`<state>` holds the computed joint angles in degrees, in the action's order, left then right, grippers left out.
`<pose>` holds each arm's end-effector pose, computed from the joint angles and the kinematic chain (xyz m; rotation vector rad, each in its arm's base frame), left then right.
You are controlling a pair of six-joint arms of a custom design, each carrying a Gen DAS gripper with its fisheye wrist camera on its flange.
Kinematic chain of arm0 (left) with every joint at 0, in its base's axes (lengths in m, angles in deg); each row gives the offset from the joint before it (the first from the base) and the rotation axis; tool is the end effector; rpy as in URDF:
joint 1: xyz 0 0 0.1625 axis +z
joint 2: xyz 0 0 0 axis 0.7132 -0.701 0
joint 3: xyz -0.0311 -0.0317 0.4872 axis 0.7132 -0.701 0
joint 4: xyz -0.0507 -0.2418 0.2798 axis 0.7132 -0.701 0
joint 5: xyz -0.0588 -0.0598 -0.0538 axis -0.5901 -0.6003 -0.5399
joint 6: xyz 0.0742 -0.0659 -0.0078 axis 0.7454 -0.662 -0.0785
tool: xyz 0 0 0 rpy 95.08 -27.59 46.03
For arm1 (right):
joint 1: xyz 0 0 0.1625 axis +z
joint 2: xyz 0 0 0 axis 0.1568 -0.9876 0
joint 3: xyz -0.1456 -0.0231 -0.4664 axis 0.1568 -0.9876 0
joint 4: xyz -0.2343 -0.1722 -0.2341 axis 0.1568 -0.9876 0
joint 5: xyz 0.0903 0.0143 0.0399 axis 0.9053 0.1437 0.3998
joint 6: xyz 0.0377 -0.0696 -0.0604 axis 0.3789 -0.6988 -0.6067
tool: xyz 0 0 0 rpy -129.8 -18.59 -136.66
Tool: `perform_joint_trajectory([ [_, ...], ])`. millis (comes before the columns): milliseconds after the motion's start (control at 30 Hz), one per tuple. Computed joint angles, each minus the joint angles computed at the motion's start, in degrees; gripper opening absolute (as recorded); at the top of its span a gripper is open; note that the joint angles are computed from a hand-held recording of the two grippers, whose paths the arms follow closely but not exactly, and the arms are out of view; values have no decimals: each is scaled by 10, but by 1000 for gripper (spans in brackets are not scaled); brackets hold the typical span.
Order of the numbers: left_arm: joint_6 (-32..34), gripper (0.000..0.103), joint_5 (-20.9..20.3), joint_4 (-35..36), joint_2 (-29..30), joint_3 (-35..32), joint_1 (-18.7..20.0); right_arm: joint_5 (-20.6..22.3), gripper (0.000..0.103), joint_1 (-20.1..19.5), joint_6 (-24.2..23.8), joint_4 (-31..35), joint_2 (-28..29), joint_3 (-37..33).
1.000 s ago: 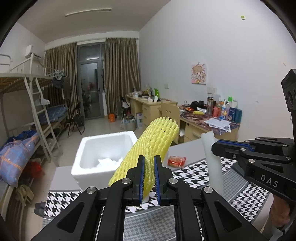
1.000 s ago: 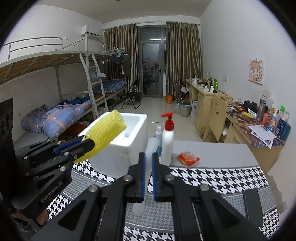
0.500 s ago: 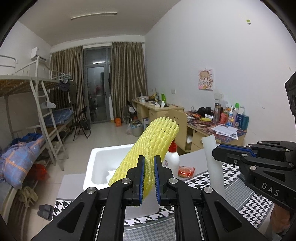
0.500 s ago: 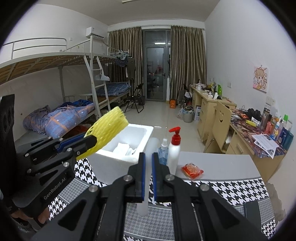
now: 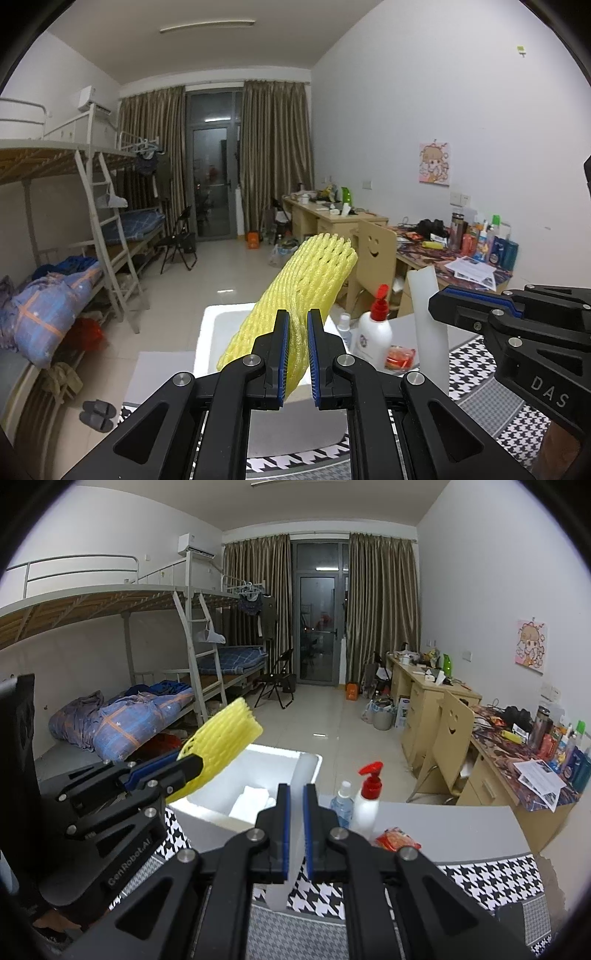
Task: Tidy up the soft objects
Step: 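Carry the yellow sleeve and white tube in both grippers over the foam box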
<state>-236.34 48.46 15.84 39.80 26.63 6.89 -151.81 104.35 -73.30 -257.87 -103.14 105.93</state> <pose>-0.2673 -0.6844 0.3106 0.6464 2.0350 -1.3789 0.4089 -0.6975 0.1857 1.0577 -2.2374 1.1281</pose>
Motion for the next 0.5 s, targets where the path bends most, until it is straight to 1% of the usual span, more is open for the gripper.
perform_joint_trajectory([
  [200, 0, 11, -11, 18, 18, -40, 9, 0, 9, 1, 0, 15, 14, -27],
  [500, -12, 11, -22, 74, 57, -111, 22, -9, 9, 2, 7, 54, 35, -78],
])
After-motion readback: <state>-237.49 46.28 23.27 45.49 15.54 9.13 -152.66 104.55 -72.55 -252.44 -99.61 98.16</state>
